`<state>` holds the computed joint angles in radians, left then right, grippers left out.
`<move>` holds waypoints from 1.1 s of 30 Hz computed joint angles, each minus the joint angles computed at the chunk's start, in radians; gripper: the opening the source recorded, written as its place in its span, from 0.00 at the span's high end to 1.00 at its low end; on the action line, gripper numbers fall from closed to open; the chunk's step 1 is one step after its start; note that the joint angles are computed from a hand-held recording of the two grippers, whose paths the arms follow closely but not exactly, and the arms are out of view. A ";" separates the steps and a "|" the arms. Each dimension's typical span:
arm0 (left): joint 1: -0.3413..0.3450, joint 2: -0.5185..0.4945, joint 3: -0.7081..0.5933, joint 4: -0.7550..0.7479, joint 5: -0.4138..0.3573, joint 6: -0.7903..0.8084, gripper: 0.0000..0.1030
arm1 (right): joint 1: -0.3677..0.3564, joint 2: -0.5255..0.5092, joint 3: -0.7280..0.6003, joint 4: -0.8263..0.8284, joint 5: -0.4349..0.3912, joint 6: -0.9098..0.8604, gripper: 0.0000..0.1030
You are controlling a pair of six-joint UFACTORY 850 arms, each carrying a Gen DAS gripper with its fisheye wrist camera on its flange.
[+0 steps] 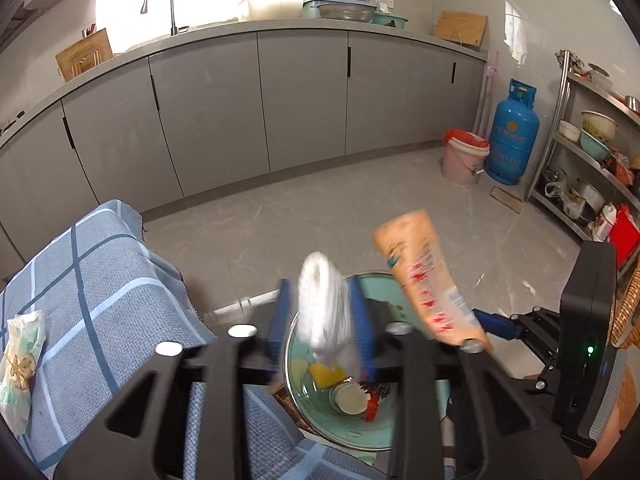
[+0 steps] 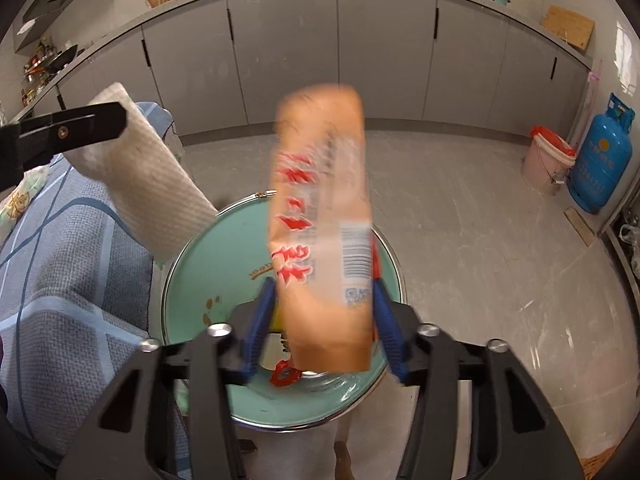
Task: Collect trash
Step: 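Open both tools to drop the cloth and wrapper into the basin, then move both tools back over the remaining trash on the table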
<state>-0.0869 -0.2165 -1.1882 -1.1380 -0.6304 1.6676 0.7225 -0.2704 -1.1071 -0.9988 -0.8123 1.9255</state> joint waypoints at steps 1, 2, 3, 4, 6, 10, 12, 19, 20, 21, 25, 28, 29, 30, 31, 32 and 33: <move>0.001 0.002 0.002 -0.002 0.003 0.002 0.59 | 0.001 -0.003 -0.005 0.010 -0.004 -0.013 0.42; 0.000 0.003 0.004 -0.004 0.015 0.002 0.47 | 0.001 -0.002 -0.002 0.009 -0.005 -0.004 0.40; 0.002 0.002 0.004 -0.017 0.026 0.006 0.41 | -0.001 0.002 0.005 0.007 -0.003 0.014 0.35; 0.006 0.001 0.002 -0.022 0.024 0.004 0.39 | 0.000 0.005 0.009 0.005 -0.004 0.027 0.34; 0.011 -0.005 -0.007 -0.009 0.017 -0.013 0.39 | 0.006 0.011 0.016 0.004 -0.011 0.047 0.33; 0.012 -0.002 -0.007 -0.008 0.022 -0.011 0.33 | 0.014 0.025 0.034 -0.002 -0.022 0.080 0.28; 0.014 0.002 -0.005 -0.002 0.020 -0.013 0.33 | 0.018 0.031 0.043 -0.011 -0.031 0.101 0.23; 0.031 0.046 0.033 -0.065 0.046 0.063 0.16 | 0.037 0.031 0.025 -0.020 -0.045 0.118 0.20; 0.035 0.051 0.038 -0.071 0.051 0.073 0.16 | 0.040 0.028 0.020 -0.020 -0.046 0.117 0.20; 0.038 0.058 0.043 -0.079 0.055 0.088 0.16 | 0.043 0.026 0.016 -0.021 -0.047 0.118 0.20; 0.050 0.074 0.055 -0.077 0.081 0.106 0.15 | 0.054 0.016 -0.001 -0.017 -0.052 0.117 0.20; 0.068 0.073 0.050 -0.063 0.080 0.091 0.14 | 0.063 0.006 -0.018 -0.018 -0.052 0.117 0.19; 0.072 0.074 0.049 -0.062 0.081 0.091 0.14 | 0.067 0.002 -0.026 -0.017 -0.055 0.116 0.19; 0.079 0.074 0.047 -0.062 0.083 0.090 0.14 | 0.071 -0.002 -0.034 -0.017 -0.057 0.114 0.19; 0.085 0.073 0.044 -0.061 0.082 0.087 0.14 | 0.074 -0.006 -0.043 -0.016 -0.058 0.110 0.19; 0.093 0.072 0.040 -0.057 0.079 0.080 0.14 | 0.077 -0.011 -0.052 -0.014 -0.062 0.105 0.19; 0.100 0.072 0.036 -0.055 0.077 0.076 0.14 | 0.081 -0.016 -0.063 -0.014 -0.065 0.100 0.19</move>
